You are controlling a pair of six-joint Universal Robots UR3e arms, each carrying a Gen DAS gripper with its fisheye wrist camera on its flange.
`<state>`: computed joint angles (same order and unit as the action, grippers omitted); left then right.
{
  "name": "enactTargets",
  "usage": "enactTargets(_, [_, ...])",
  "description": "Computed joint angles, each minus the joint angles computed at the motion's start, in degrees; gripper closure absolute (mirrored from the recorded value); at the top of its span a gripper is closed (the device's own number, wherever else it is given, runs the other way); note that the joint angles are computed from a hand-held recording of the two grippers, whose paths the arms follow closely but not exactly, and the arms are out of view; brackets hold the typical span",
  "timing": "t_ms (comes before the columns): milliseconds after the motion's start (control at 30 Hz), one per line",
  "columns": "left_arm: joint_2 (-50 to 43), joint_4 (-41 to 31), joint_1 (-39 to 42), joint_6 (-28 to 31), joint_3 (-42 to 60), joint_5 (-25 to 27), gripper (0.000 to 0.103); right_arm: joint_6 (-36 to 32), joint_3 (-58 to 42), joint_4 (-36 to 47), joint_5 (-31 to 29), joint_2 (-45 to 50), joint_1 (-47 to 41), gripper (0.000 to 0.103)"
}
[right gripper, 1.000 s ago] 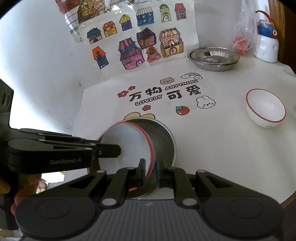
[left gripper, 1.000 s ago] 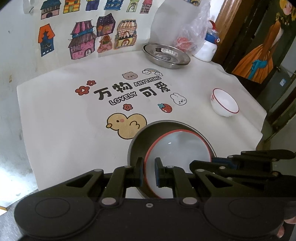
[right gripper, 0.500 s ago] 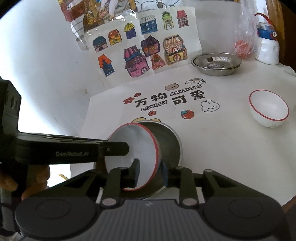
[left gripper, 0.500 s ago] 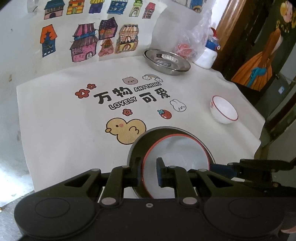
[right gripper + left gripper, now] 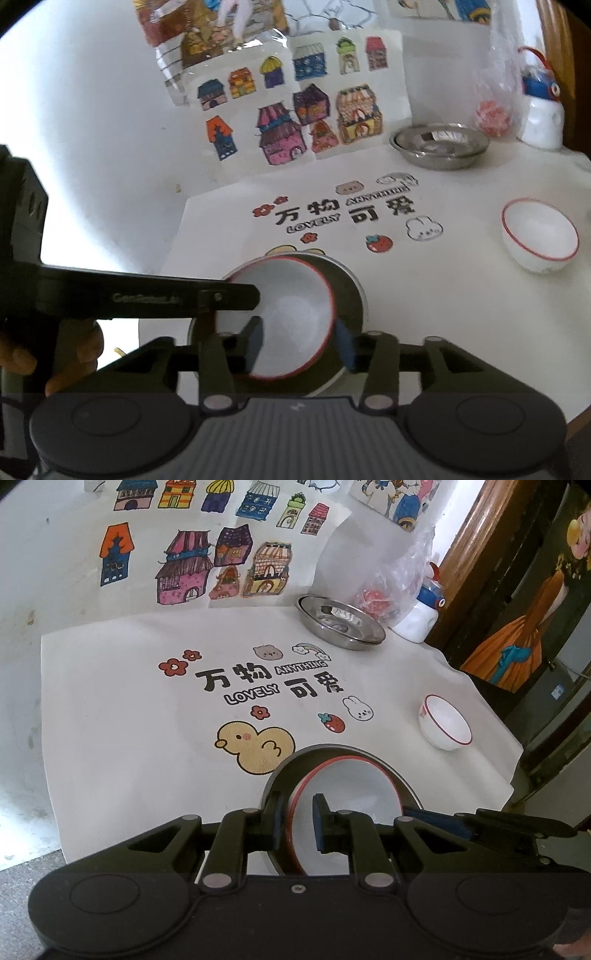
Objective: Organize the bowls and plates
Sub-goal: 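Lower the white bowl into the steel bowl and open both tools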
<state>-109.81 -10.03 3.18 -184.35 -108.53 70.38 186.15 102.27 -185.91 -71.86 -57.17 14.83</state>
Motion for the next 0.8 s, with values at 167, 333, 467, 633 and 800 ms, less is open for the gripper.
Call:
enactTargets(167, [-0.1, 0.2, 0.3, 0.7, 0.1, -0.5, 0.081, -1.9, 0.9, -2.3, -1.3, -0.3, 0.5, 0.039])
enactTargets(333, [-0.3, 1.3, 1.0, 0.4, -0.3, -2.3, 0.075, -0.7, 3.3, -7.2, -0.4, -0.3, -0.5, 0.025])
enactTargets(467, [-0.4, 3.2, 2.0, 0.0, -1.4, -5.0, 0.066, 2.9, 6.8, -14.6, -2.3, 0.4, -1.2, 0.022])
enactTargets(633, [-0.7, 3.9, 2.6, -0.4, -1.7, -7.0, 0.06, 7.3, 11.5, -21.6, -4.3, -0.2, -2.7, 0.016])
enactTargets(800, [-0.5, 4.9, 3.1, -1.2, -2.1, -7.8, 0.059, 9.2, 14.6, -25.7, -5.7, -0.5, -4.4, 0.013])
